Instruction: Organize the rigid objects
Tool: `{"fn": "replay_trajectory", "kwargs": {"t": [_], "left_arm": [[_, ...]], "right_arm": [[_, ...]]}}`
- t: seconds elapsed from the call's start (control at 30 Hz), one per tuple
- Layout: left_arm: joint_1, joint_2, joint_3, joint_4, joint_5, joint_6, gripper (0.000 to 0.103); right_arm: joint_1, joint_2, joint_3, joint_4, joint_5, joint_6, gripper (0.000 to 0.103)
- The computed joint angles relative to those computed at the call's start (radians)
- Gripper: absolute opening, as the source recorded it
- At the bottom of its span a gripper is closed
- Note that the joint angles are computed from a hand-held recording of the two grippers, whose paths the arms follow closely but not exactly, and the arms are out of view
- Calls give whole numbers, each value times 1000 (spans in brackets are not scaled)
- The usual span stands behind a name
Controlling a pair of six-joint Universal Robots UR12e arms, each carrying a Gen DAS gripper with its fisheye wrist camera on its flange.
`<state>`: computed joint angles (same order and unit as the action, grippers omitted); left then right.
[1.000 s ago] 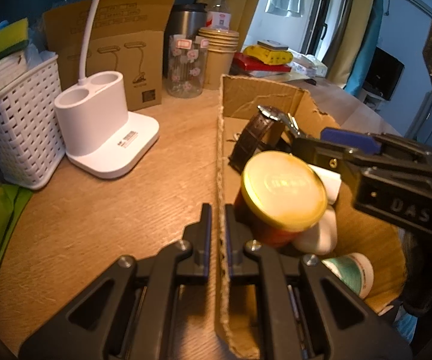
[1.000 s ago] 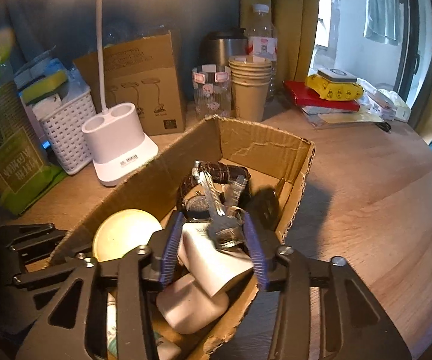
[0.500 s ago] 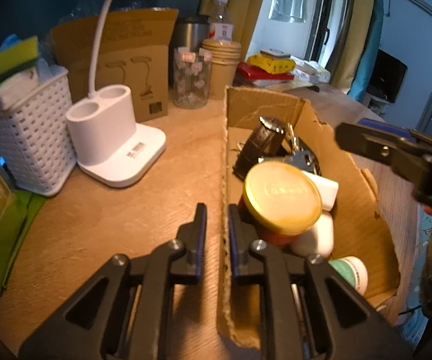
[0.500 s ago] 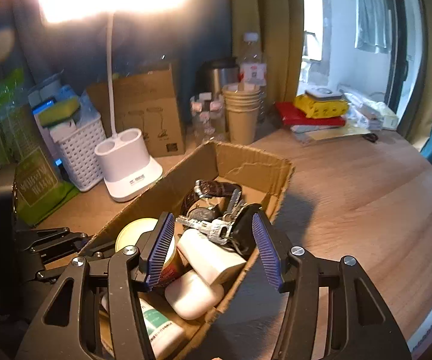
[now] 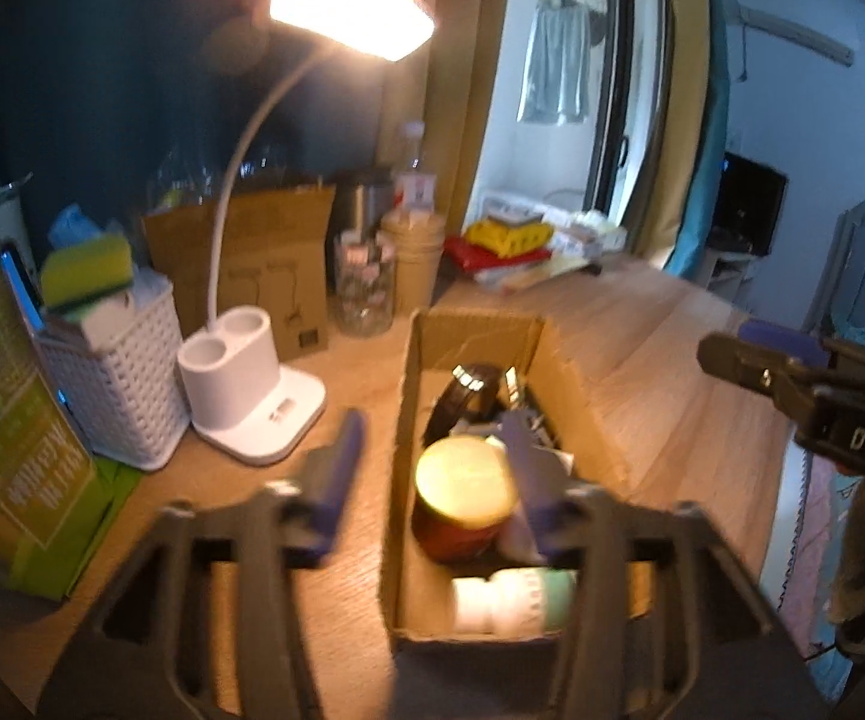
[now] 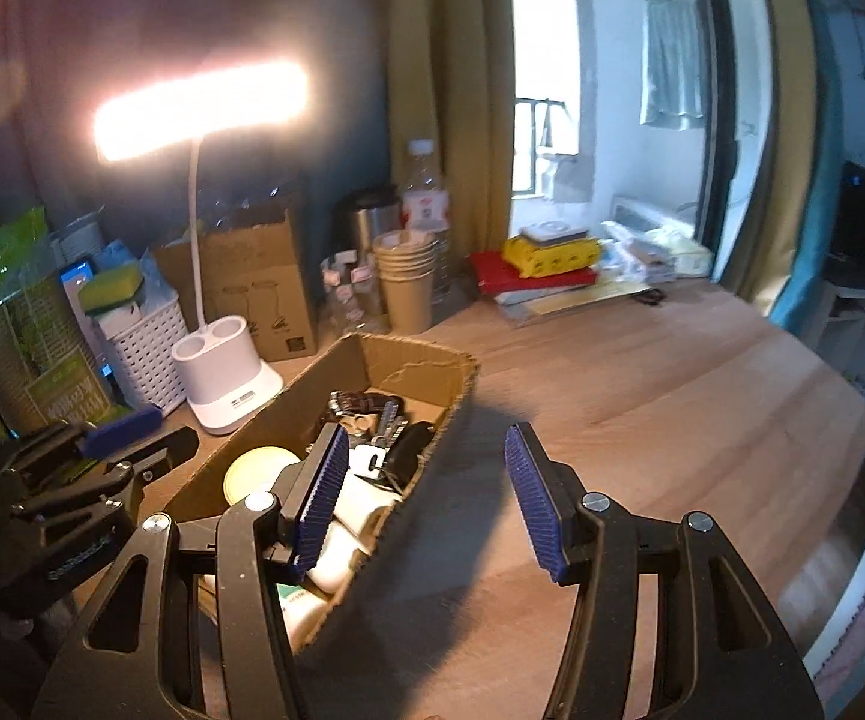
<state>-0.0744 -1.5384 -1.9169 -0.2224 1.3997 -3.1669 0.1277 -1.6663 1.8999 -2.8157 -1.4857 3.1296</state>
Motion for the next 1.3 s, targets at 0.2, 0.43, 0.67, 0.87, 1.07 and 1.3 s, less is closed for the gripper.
{"fn": "replay_trajectory", "kwargs": {"t": [0.2,0.43,0.67,0.87,1.07,1.3], "left_arm": [[-6,37,-6,1,-24,16,56],[-13,81,-15,5,-31,23,84],[-14,114,-25,39,-27,-5,93],[0,148,-31,58,-35,-8,95],[4,177,-33,62,-63,12,96],[6,198,-44,120,-80,14,96]], "right_arm": [[6,-54,30,-3,-61,23,58],[30,-106,60,-3,-151,65,58],[57,-146,79,-25,-232,75,72],[79,-181,93,-32,-310,110,73],[114,-202,100,-68,-392,121,73],[124,-215,109,-115,-425,115,73]]}}
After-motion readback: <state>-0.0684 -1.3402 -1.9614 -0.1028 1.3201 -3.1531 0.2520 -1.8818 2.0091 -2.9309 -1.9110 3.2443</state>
